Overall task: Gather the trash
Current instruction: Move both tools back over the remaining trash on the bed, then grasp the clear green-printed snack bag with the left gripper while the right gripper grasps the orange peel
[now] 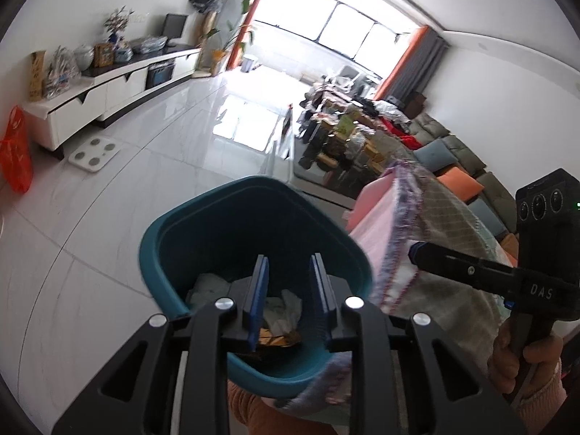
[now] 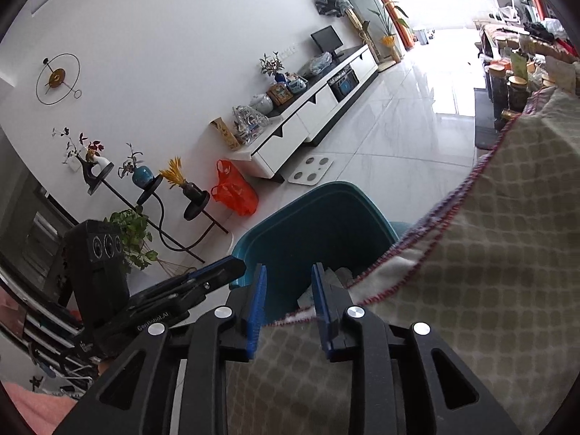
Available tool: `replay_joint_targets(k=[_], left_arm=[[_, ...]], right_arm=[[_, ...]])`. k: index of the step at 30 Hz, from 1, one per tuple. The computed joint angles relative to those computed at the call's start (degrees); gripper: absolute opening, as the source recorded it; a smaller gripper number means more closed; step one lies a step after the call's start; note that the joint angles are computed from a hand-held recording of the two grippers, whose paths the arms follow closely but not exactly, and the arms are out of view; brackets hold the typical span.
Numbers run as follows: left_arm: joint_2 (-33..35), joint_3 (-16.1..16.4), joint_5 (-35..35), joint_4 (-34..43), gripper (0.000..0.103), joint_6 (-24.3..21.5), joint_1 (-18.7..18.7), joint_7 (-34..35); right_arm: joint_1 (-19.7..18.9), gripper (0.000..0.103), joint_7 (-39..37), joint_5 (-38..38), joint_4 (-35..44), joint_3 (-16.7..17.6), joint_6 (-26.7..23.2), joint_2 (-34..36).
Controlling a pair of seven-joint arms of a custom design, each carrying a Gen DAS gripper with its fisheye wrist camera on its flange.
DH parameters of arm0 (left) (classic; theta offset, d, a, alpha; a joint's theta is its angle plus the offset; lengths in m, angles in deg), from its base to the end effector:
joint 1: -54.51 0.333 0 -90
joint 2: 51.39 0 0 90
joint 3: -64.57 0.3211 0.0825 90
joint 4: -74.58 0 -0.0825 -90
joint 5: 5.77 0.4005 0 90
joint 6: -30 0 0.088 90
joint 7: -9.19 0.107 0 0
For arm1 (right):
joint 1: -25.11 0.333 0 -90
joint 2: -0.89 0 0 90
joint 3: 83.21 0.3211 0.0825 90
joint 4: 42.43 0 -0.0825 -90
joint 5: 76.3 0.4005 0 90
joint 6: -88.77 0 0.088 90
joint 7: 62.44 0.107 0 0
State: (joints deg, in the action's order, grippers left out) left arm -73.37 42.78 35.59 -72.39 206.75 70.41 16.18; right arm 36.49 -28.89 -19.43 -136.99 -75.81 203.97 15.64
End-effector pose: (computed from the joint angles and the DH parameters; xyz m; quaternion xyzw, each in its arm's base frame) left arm 0.4552 -0.1087 0.4653 -0.7953 0.4188 -0.3701 0.2349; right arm 0.6248 0.2562 0.4989 -0.8397 0.2928 0.1611 0.4279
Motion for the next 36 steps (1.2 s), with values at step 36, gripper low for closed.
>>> replay_joint_targets(k=[36], left_arm=[[40.5,-14.3,-22.0,41.1,0.042,-3.6,-11.3,50.6]], right_arm=[[-11.5,0.040,-4.0,6.2,-17.3,-12.4,20.6,-13.9]])
